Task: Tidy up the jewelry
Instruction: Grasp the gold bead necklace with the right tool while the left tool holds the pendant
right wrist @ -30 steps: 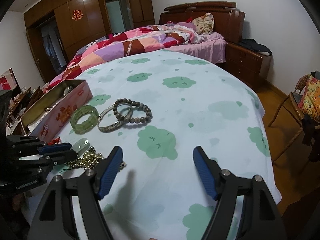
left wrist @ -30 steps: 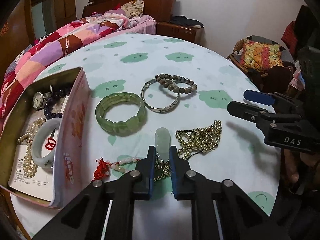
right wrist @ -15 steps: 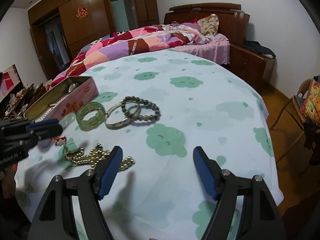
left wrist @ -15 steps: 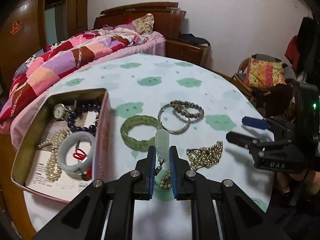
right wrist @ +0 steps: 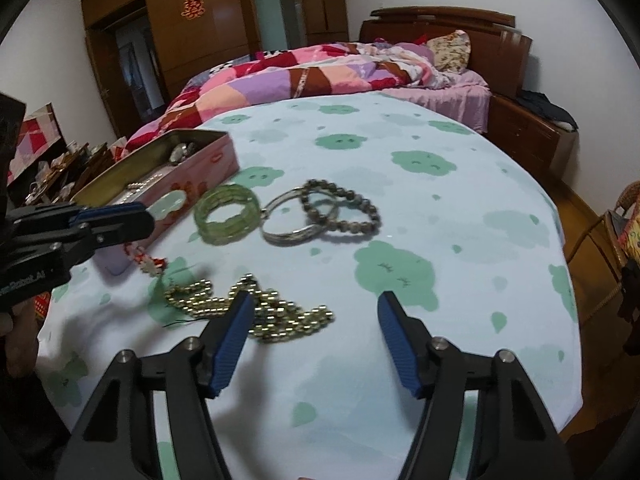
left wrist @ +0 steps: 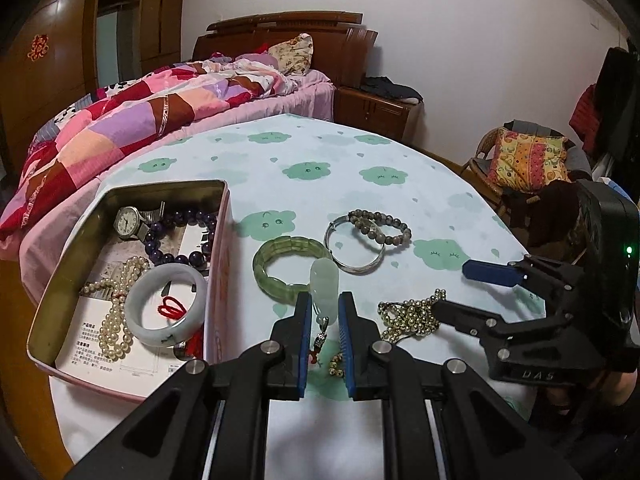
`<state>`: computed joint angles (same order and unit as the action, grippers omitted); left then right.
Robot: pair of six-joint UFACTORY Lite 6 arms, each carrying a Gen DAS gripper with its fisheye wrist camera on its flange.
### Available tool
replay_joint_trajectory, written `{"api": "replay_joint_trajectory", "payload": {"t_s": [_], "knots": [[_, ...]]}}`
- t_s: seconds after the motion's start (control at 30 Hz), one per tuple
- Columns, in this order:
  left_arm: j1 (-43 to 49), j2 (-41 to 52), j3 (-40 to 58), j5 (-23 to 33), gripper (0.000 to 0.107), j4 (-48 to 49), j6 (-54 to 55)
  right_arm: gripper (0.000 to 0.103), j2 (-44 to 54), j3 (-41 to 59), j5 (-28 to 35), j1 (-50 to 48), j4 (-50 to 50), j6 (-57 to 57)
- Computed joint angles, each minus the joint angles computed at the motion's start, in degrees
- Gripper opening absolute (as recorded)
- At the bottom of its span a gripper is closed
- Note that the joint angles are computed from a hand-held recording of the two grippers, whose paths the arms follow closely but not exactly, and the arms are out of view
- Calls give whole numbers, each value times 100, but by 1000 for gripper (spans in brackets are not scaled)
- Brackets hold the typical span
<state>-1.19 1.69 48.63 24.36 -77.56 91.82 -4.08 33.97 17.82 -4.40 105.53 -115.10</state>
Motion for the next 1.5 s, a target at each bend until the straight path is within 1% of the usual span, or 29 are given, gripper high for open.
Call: {"api": "replay_joint_trajectory", "payload": {"t_s": [0.2,0.27,0.4,0.53,0.67,0.7,0.73,0.77,0.83,0.87,0.93,0.97,1.03,1.17,1.27,1.5], "knots": [[35,-31,-74,115,12,-50,107,65,57,6,-182,384,191,-99],[53,-34,-80,160,12,-56,120,63,157,60,-210,432,204,-92],[100,-32,-87,206,12,-53,125,62,302,127,-287,542,344,-195],[133,-5,-74,226,12,-34,119,61,365,143,-425,692,761,-574],[103,-18,-106,207,12,-33,125,58,357,129,-422,677,804,-616],[93,-36,-120,203,12,-36,126,54,347,121,-432,677,836,-649],[93,-36,-120,203,13,-36,126,43,348,120,-480,705,986,-802],[105,-48,-125,220,12,-43,133,36,330,107,-554,744,1184,-1006],[124,-62,-129,234,12,-50,149,33,337,107,-524,711,1144,-968],[138,-75,-137,245,12,-51,151,27,333,106,-526,709,1147,-976],[160,-72,-140,260,13,-73,174,22,305,85,-552,737,1194,-1052],[172,-79,-147,272,13,-77,184,16,295,73,-549,742,1226,-1090],[184,-87,-148,278,13,-83,181,13,274,52,-520,741,1231,-1098],[294,-291,-200,385,13,-64,153,13,44,-44,-533,769,1589,-1394],[413,-463,-235,505,13,-57,142,13,-196,-85,-552,784,1570,-1314],[631,-649,-243,764,13,-63,134,13,-574,-41,-684,766,959,-539]]}}
